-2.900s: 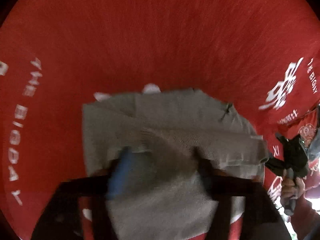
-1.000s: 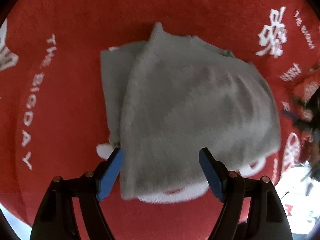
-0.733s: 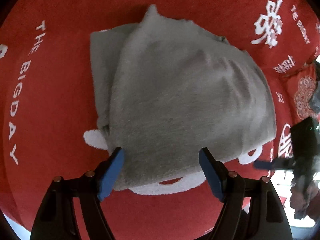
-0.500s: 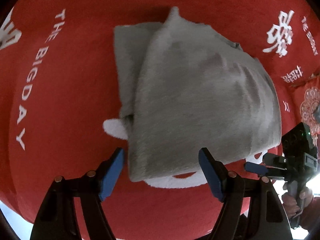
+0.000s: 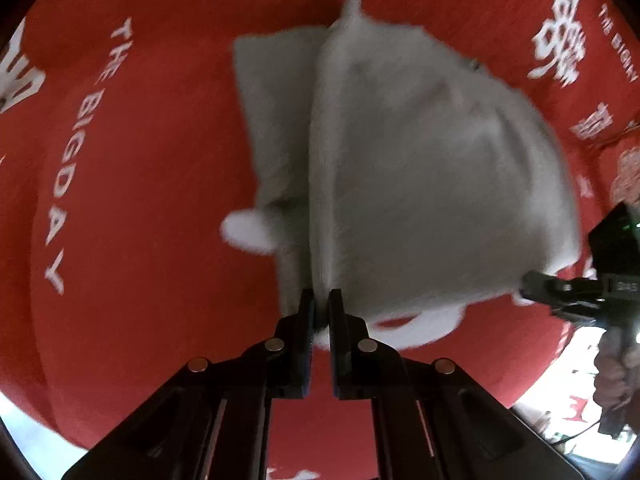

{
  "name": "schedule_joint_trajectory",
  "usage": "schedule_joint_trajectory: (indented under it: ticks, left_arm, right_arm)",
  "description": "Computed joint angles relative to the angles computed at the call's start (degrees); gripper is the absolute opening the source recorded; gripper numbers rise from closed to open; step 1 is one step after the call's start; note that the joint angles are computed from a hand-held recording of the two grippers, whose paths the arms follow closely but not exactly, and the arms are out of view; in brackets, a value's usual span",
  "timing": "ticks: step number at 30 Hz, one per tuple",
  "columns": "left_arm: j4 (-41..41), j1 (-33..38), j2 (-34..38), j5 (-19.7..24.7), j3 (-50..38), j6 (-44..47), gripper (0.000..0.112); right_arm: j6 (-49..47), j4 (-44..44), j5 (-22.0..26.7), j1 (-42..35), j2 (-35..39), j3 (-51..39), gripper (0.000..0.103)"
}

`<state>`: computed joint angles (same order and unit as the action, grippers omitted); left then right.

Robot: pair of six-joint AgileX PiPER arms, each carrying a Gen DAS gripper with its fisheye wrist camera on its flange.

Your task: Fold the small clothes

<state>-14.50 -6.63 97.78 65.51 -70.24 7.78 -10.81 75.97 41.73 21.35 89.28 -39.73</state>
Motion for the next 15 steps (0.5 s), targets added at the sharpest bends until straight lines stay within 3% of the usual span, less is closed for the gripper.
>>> schedule_joint_trajectory:
  ticks: [3,5,7,8,9,10,11,15]
  left_arm:
    - [0.5,-0.1,-1.1,-0.7,0.6,-2.6,0.008]
    - [3.9,-2.6,-2.1,-0.8,-0.4,-7.3,0.008]
    - [7.2,-5.2,-2.6,-0.1,-1.6,-11.0,0.012]
    - [9.4,-6.8,-2.7,0.7,-2.3,-13.3,0.035]
    - [11.2,-8.6,-3.1,1.4,-3.1,-15.7,0.074]
    - [11.9,-9.5,-3.5,1.4,-3.3,-17.1,0.09]
    - [12.7,-10.7,-4.6,1.0,-3.3,-18.9,0.098]
    - [12.7,-14.0,-5.1,3.3,-6.0,-22.2,0.098]
  right_arm:
    - [3.6,-4.9,0.6,0.6,1.9,0.5,0.005]
    - [1.6,-2.7,1.2,0.1,1.8,2.2,0.005]
    - [5.2,-7.8,1.4,0.8,0.0,0.8,0.009]
    - [7.3,-11.0,1.9,1.2,-0.8,-0.4,0.009]
    - [9.3,-14.0,3.2,1.5,-1.8,-1.8,0.009]
    - [11.2,-16.5,3.9,1.8,-2.5,-2.8,0.009]
    - [14.1,-20.2,4.9,2.3,-3.5,-4.4,0.009]
    - [21.9,-30.0,8.9,2.7,-7.6,-8.3,0.011]
